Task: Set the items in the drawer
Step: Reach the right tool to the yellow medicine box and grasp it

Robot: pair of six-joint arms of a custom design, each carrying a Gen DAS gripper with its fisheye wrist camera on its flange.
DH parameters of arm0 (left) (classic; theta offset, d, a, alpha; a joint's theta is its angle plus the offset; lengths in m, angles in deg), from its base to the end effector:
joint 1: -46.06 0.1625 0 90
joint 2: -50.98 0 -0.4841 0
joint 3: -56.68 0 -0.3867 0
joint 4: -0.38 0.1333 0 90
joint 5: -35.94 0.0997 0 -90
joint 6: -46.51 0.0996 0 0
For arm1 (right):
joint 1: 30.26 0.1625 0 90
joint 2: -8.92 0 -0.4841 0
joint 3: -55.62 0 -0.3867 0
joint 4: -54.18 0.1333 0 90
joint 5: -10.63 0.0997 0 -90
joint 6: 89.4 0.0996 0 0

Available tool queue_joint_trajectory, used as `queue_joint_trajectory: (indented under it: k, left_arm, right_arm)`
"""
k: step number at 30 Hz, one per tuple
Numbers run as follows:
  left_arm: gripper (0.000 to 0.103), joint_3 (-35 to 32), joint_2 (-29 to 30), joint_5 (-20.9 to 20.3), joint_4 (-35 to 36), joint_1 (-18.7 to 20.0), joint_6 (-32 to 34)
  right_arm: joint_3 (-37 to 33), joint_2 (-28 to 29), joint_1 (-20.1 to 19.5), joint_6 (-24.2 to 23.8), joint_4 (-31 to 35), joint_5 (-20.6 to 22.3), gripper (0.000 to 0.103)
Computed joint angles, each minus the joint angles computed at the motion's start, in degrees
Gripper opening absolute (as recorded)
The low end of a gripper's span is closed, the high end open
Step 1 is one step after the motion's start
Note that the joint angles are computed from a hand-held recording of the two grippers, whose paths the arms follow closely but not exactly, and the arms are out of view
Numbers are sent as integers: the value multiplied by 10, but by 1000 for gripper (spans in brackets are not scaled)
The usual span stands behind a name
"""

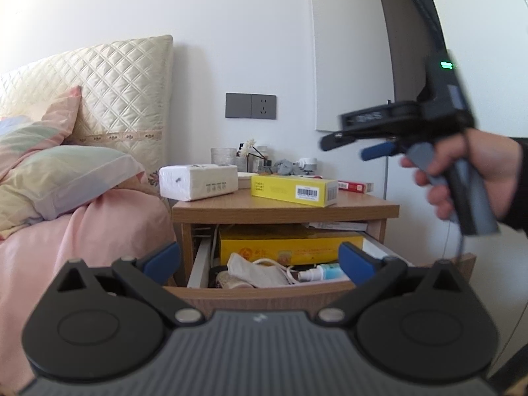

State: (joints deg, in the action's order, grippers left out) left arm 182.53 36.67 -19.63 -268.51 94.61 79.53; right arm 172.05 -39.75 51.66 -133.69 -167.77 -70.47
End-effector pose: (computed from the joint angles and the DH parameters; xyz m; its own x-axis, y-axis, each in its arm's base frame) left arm -0.1500 -0.4563 -0.0172 -0.6691 0.2872 -0.6855 0.7389 0.1576 -0.6552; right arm 0.0632 -0.6130 0.2150 -0.7569 -0.3003 0.5804 -0.6529 0.3092 -0.6914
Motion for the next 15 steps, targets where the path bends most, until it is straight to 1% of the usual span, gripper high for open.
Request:
queue_joint_trajectory:
  k: [2,7,9,11,15]
  left_arm:
    - [103,1,0,-1,1,0,1]
    - [103,2,-2,-5,4,1,-1]
    - [103,2,-3,-6,6,2,-3]
    - [103,3,-4,-7,6,2,-5]
    - [103,5,-4,-12,5,2,-11]
  right_arm:
    - [-36,4,13,-8,59,-33,85]
    - [-127,27,33,-15,170,-111,85]
    - [-161,40,37,-24,195,-135,84]
    - [-194,56,44,-25,198,-168,84]
    - [-237,62,48,-8,270,-173,84]
